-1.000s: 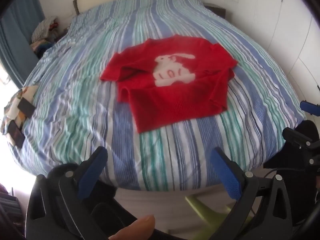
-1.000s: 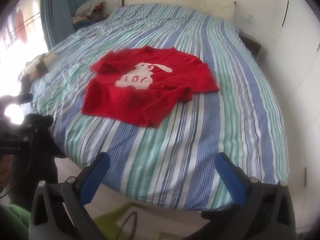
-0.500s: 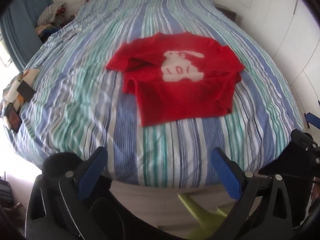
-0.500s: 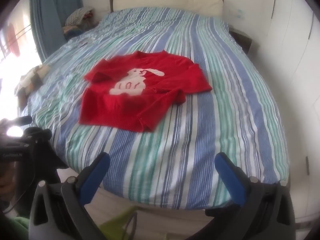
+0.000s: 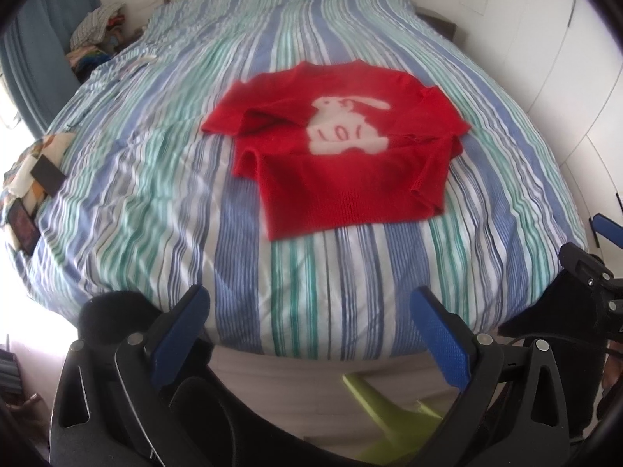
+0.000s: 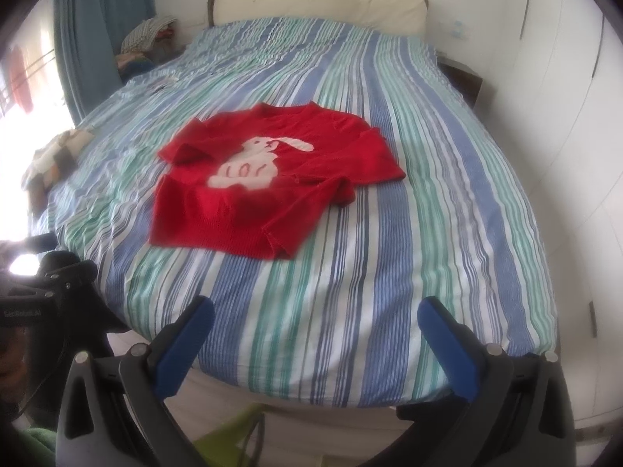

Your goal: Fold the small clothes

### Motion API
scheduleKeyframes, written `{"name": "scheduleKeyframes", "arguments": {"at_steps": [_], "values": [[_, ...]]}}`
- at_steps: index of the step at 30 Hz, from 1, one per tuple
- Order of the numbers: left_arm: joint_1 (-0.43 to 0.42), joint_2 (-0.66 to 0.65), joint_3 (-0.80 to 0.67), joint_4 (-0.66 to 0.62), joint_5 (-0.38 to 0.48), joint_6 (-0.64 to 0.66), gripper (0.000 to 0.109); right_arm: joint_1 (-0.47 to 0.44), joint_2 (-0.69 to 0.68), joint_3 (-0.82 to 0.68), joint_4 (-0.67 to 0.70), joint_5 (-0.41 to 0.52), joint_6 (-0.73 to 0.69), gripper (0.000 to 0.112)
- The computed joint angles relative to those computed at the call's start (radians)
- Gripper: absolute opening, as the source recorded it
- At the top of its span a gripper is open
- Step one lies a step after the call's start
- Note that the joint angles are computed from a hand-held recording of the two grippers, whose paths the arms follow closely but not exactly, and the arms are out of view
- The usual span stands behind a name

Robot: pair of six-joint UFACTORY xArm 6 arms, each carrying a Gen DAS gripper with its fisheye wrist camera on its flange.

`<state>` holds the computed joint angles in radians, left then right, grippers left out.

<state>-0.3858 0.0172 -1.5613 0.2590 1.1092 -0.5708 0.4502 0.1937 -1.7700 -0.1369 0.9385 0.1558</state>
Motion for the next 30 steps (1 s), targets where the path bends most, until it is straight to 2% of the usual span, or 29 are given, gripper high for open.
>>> {"name": "scheduleKeyframes", "arguments": {"at_steps": [30], "values": [[-0.016, -0.022, 0.008, 0.029, -0.003, -0.022, 0.102, 0.015, -0.024, 0.030, -0.019, -0.036, 0.032, 0.103]]}}
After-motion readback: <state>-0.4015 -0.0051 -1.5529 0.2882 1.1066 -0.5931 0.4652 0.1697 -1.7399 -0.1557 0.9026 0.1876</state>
